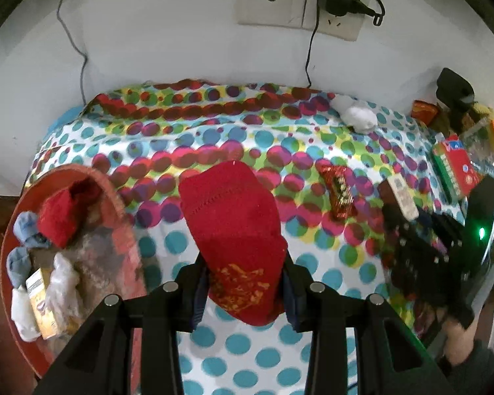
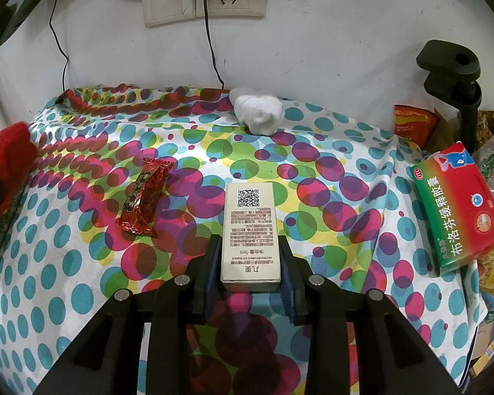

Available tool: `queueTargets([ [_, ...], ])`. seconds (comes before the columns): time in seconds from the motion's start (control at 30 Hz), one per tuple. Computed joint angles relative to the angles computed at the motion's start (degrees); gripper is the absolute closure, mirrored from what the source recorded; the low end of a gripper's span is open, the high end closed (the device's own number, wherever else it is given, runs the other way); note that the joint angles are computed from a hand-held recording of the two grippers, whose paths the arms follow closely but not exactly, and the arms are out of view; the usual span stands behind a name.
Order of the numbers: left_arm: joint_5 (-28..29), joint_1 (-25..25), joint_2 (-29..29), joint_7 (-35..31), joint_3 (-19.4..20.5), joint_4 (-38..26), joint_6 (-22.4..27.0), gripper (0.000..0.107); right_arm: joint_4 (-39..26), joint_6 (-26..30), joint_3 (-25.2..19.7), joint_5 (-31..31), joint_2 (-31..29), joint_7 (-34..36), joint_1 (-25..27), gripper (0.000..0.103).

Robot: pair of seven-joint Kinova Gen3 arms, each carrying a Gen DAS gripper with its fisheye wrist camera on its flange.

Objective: Organize objects
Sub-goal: 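Lift the red cloth in the left tool toward the red tray while the right tool holds the white box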

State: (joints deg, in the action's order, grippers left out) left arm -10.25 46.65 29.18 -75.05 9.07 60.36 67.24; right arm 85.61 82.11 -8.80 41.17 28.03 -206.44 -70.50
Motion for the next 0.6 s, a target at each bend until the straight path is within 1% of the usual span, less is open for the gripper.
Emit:
queueTargets([
  [0.17,-1.2,-0.7,-3.4,-0.5,0.0,4.6,-1.9,0.070,-0.2,0.1,0.0,0.0,0.1,0.0,0.0,0.071],
  [0.37,-2.1,-2.4,-6.0,-0.9,0.2,7.8,-2.1,0.070,-0.5,0.3,0.1,-0.1,0.3,0.1,0.0,0.072],
  [0.6,-0.9,-6.3,-8.1,-1.4,0.5,9.9,-2.0,0.070,-0.6,0.5,0.2,-0.2,0.3,0.3,0.0,0.072],
])
